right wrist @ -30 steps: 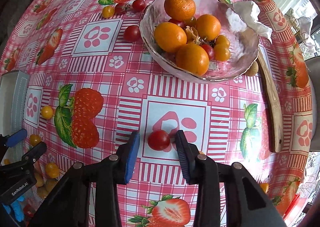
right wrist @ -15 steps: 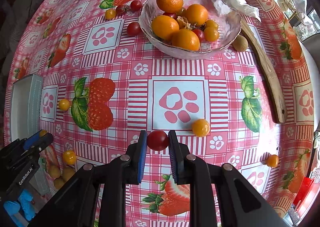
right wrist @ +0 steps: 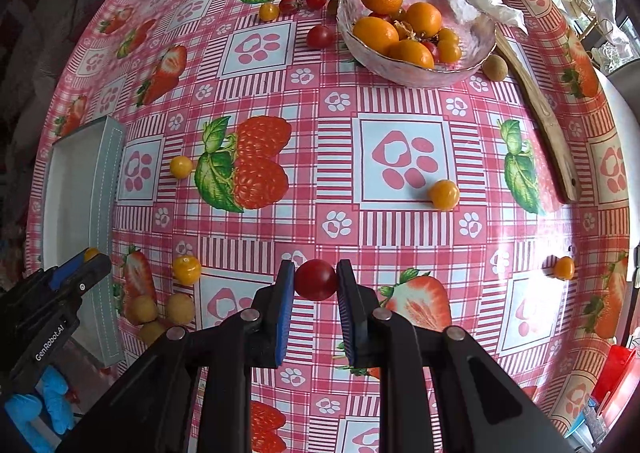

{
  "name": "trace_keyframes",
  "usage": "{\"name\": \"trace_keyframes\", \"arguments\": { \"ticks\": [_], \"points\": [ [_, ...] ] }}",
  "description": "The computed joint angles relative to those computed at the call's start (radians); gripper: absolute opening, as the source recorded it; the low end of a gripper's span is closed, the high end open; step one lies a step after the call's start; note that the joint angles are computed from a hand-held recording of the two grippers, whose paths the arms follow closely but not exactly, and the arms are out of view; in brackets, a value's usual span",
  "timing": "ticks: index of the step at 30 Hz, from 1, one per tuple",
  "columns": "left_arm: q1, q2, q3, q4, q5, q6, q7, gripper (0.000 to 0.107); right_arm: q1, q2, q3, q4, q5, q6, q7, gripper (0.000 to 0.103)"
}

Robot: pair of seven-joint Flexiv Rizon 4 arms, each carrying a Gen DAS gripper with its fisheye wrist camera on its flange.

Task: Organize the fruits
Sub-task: 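Carry both tomatoes into the white tray and open both grippers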

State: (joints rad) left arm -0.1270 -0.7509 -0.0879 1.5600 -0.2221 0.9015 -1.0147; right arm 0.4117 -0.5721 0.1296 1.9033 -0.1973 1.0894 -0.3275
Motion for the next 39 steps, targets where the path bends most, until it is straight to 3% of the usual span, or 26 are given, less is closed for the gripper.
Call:
{"name": "trace_keyframes", "arguments": {
  "ticks": [18,28,39],
  "points": [
    [0.101,0.048,0.021,0.08,-0.043,0.074,0.035,0.024,0.055,-0.096,0.036,-0.226,0.005,-0.09,-0.077,0.023],
    [0.141,0.005,0.069,0.038,-0.013,0.085,-0.004,0.024,0.098,-0.229,0.06,-0.481,0.04,-0.165,-0.18,0.023],
    [0.139,-0.085,0.1,-0.061,0.055,0.069,-0.029,0.024,0.135,-0.443,0.085,-0.847,0.117,-0.311,-0.319,0.023]
  ]
}}
